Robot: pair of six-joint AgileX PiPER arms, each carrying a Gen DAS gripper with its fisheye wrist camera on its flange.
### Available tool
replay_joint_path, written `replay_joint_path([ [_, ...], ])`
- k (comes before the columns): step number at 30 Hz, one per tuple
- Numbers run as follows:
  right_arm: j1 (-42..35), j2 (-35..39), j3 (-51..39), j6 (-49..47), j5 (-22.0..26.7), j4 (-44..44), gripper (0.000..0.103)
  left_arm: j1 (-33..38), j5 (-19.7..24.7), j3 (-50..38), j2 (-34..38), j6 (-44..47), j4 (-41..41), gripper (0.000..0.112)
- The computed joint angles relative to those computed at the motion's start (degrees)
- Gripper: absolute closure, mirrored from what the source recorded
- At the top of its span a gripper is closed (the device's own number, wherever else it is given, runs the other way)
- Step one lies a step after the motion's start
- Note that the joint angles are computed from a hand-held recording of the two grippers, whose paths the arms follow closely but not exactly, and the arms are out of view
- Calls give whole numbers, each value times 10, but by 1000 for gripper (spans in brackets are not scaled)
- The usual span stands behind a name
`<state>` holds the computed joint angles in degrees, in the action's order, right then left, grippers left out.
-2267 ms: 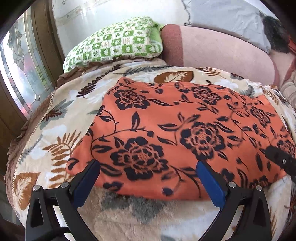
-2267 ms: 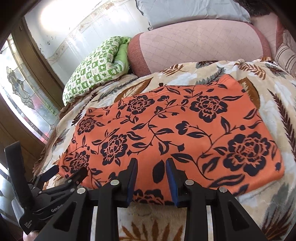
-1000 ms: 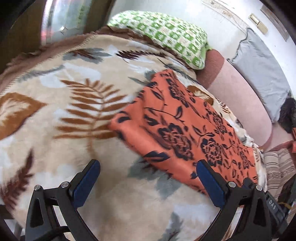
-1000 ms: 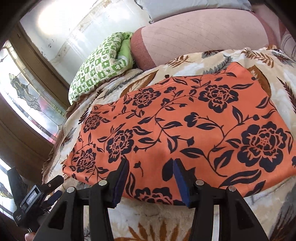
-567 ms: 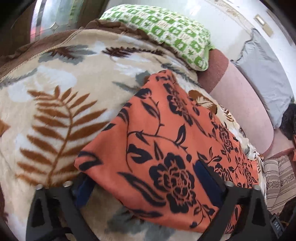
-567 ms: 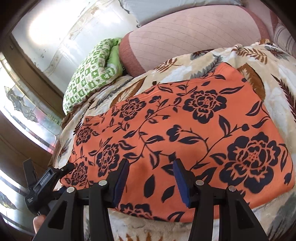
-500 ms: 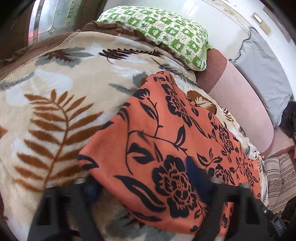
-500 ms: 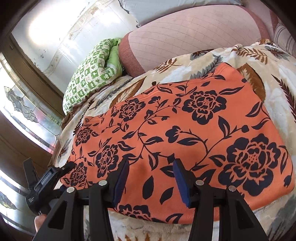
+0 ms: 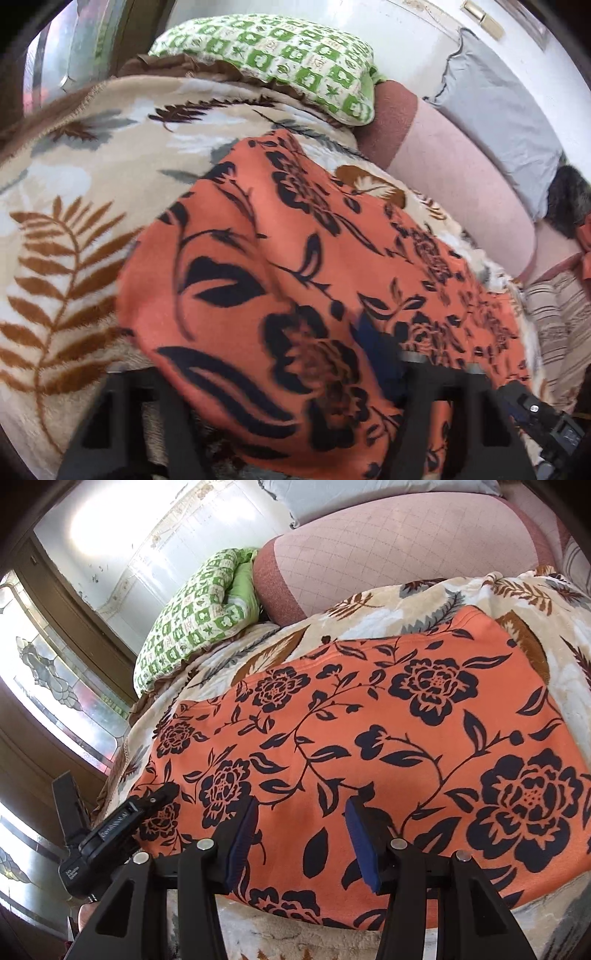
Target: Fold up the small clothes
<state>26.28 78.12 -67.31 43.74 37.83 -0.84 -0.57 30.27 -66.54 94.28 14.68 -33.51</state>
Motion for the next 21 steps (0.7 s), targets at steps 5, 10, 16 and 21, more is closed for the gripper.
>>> replay_joint_path([
  [5, 39, 16, -16, 23, -16, -48, 68, 18, 18, 0, 2, 67, -70, 89],
  [10, 65, 53, -39, 33, -16, -55, 73, 6, 7, 12, -32, 131, -100, 94],
  [16, 15, 78, -26, -83, -17, 104, 74, 2, 28, 11, -72, 191, -139, 94],
  [21, -48, 61, 17, -224, -22, 284, 82, -43, 11, 3, -104, 165, -82, 94],
])
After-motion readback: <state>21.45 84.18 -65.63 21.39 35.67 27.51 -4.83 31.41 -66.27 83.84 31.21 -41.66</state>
